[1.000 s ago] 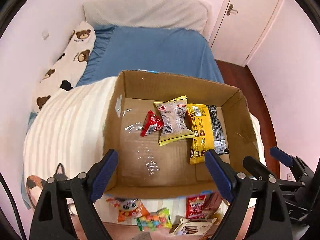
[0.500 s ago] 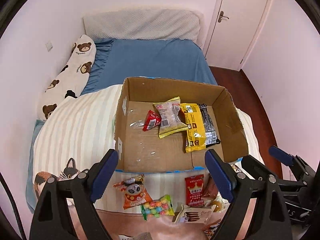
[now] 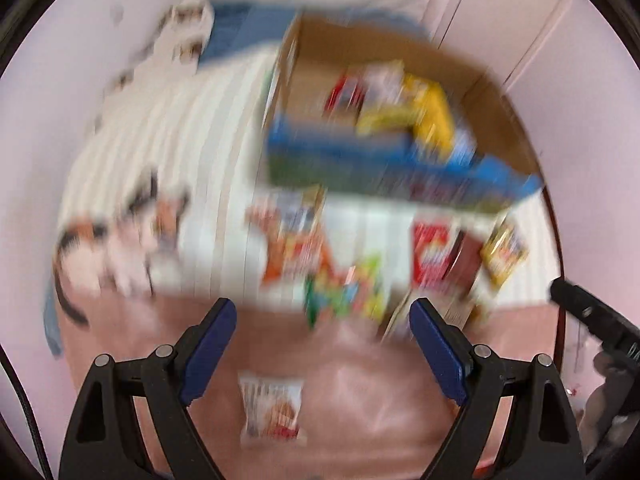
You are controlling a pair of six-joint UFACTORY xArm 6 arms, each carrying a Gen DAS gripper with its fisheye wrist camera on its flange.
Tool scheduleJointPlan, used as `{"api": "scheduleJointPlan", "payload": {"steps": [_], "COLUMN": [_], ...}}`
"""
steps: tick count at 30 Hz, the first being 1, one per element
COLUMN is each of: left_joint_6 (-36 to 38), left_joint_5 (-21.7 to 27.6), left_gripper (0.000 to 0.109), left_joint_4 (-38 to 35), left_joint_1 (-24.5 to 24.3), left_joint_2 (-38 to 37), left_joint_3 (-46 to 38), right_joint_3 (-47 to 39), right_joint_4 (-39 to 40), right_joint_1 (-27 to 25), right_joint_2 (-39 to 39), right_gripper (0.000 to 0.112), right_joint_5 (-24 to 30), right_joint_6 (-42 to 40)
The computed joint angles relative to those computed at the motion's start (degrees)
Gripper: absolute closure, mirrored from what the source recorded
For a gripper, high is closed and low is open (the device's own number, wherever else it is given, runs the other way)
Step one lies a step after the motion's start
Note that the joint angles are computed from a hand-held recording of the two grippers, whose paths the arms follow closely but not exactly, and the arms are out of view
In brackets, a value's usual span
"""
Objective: Organize snacks
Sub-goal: 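Withdraw both tools from the box back toward the remaining snacks, then grasp the panda-print orange bag with the right tool while the left grasps the Nitz cookie pack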
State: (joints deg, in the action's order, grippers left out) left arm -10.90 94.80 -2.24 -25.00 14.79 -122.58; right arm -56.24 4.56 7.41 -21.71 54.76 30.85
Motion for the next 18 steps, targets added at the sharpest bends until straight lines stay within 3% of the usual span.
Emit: {"api": "scheduleJointPlan", "payload": {"steps": [4, 7, 9, 13, 18], "left_joint_6": [2.4, 7.8, 9.6, 8.0, 4.8], "left_joint_5": [-1.3, -0.6, 0.6, 1.7, 0.1], "left_gripper": [0.02, 0.02, 0.02, 0.02, 0.02], "left_joint_4": [0.0, 3.1, 5.0, 2.3, 0.2], "left_joint_1": [1.6, 0.8, 0.1, 1.8, 2.8], "left_joint_2": [-9.4, -14.0, -15.7, -16.1, -13.9], "left_joint_3": [18.2, 26.3, 30.1, 34.4, 37.2], "right_joint_3": [7.5, 11.3, 13.1, 16.5, 18.3], "right_joint_4": [3.8, 6.3, 6.1, 6.4, 5.8], "right_joint_1": [-0.8, -1.4, -1.0, -0.6, 0.2], "right_joint_2": [-3.1, -4.3, -4.6, -4.6, -1.6], "right_gripper": [0.012, 0.012, 0.012, 0.012, 0.013], "right_joint_5": [4.2, 7.0, 8.5, 8.8, 10.2], "right_joint_6": [-0.1, -0.5, 0.3, 1.2, 0.7]}}
